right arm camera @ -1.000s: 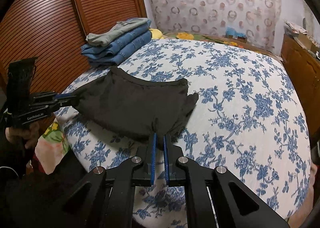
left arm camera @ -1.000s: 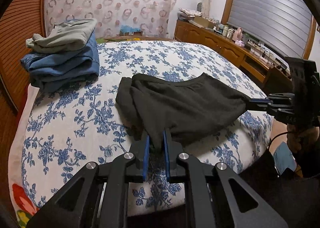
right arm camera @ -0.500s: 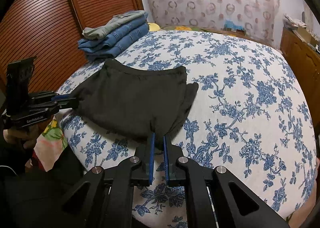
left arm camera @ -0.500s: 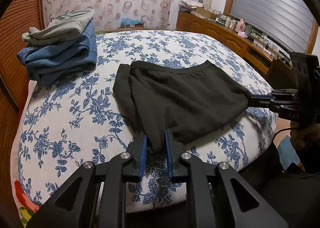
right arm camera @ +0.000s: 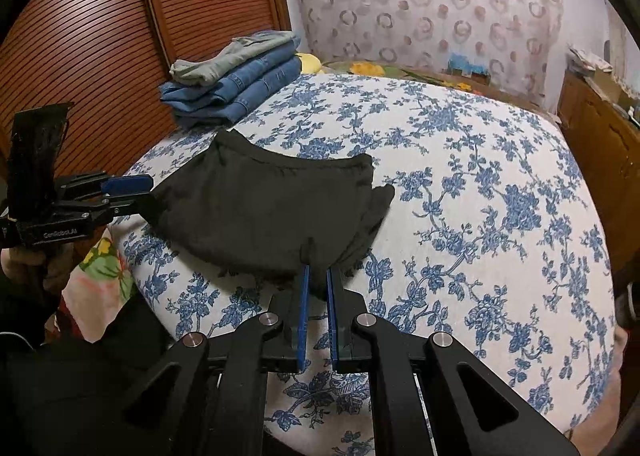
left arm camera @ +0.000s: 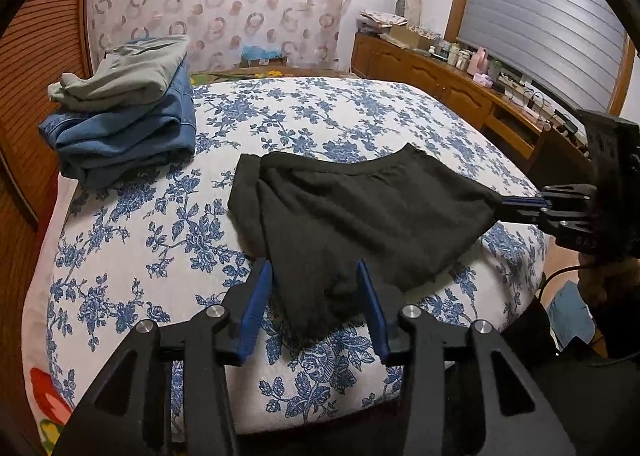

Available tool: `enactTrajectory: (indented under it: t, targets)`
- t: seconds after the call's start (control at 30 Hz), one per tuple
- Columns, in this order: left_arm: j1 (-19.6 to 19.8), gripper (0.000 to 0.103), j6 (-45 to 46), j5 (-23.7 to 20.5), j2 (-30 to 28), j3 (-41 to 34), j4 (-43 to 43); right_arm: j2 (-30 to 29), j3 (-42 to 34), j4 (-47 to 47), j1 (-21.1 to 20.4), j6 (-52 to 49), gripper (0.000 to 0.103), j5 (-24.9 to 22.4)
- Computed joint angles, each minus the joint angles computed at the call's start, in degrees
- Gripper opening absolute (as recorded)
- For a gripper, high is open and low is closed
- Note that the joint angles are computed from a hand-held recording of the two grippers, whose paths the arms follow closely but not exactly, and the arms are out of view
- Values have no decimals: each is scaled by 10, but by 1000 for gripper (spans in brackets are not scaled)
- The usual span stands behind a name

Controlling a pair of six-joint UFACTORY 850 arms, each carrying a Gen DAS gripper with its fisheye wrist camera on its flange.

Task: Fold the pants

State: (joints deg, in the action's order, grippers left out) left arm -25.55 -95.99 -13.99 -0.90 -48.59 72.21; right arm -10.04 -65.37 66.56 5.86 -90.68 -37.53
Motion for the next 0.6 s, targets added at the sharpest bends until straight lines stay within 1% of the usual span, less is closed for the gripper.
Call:
enactTrajectory:
  t: [0.03,0.07,0.1,0.13,0.17,0.23,0.37,0.47,0.6]
  targets:
    - [1,47,1,-1,0,-1,0,1,0,-1,0,0,7,1]
    - [1,55,1,-2,-1,-2,-1,2,1,-2,0,1,7,2]
    - [2,72,-9,-2,0,-2,9,3,0,-4,0,1,9,2]
    - [3,78,-26,-1,0,-2,26,6,2,-4,0,1,10,6]
    - [5,79,-43,1,0,-1,44,8,3,-3,0,0,11,10]
    - [9,79,-42,4,-2,-3,44,9,1,-3,-1,2,13,10]
    - [13,79,-19,0,-13,-14,24,8,-4,2,-2,1,32,10]
    - [17,79,-19,0,-23,-24,25,2,-13,6,1,-3,42,14]
    - [23,79,-34,5,-35,-34,39,-10,-28,18,10,-13,43,35]
